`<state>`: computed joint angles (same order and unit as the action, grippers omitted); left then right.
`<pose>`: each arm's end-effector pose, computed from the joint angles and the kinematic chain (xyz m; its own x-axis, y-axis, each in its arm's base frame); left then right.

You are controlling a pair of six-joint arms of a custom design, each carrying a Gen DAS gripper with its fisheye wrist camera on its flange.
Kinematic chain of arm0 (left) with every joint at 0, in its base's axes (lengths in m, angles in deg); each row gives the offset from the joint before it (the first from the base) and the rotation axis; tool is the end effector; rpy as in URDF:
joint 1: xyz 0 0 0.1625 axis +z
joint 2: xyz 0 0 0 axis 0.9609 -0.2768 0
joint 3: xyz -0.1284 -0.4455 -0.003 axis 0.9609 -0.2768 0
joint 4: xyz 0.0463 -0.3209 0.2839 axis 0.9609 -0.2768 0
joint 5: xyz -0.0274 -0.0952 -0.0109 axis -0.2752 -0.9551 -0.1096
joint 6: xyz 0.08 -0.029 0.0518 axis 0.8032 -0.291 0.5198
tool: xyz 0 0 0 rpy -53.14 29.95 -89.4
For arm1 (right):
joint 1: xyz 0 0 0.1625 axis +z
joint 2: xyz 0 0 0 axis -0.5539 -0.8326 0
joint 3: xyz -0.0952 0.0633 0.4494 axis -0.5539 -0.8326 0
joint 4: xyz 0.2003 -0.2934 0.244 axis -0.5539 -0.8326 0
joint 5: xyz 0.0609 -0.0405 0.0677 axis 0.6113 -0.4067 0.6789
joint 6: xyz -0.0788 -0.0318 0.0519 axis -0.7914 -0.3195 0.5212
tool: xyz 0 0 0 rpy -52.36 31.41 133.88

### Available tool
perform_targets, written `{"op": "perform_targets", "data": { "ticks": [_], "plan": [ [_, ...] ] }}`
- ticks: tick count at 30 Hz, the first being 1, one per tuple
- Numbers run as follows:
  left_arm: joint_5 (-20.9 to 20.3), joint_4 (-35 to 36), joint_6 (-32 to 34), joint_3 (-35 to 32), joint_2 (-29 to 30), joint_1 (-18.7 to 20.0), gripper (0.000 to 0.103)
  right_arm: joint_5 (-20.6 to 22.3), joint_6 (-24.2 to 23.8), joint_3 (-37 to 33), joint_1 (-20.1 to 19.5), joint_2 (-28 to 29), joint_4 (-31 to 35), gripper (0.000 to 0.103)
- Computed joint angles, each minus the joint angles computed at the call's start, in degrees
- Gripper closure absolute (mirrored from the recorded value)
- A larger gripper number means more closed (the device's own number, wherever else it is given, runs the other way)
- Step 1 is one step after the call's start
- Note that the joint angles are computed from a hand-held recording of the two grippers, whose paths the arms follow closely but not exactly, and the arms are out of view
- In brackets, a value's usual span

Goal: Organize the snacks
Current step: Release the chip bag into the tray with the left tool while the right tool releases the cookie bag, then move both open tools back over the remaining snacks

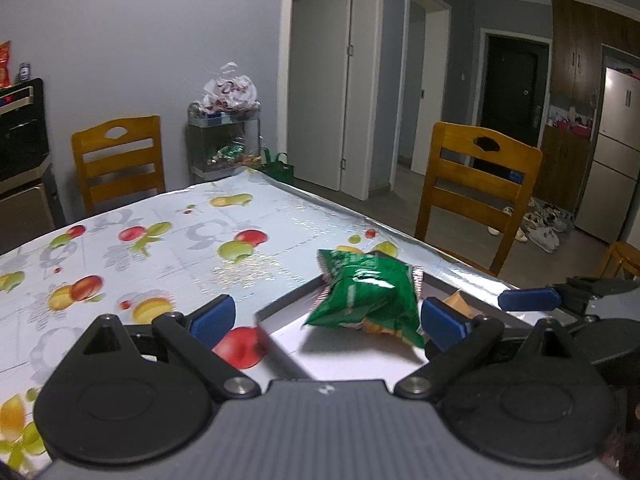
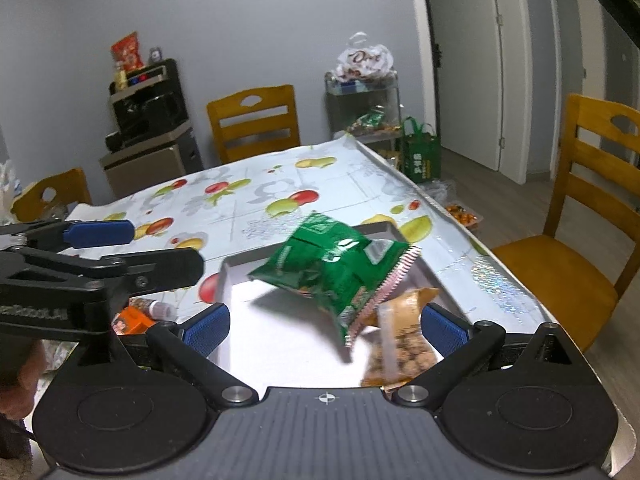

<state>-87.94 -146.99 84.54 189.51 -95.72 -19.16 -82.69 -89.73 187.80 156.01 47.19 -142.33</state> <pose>-0.0475 -0.3939 0.3266 -0.6878 0.3561 -0.6326 0.7189 0.4553 -0.5253 0.3408 -0.4027 -0.0117 -0.7701 -0.2099 0.6024 -0.5979 0.5667 -0.5669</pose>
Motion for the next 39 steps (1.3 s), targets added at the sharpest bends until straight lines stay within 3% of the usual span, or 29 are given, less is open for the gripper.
{"op": "perform_targets", "data": {
  "ticks": [20, 27, 39],
  "plan": [
    [7.89, 12.38, 3.07, 4.36, -26.32, 2.52, 0.002, 2.49, -1.1, -5.42, 4.72, 4.5, 6.74, 0.0],
    [8.98, 15.55, 3.56, 5.83, -31.47, 4.75, 0.002, 3.86, -0.79, -5.65, 5.27, 5.58, 7.94, 0.0],
    [8.13, 11.24, 9.11, 6.26, -32.32, 13.14, 0.002, 5.32, -2.23, -5.81, 5.44, 6.46, 9.5, 0.0]
  ]
}}
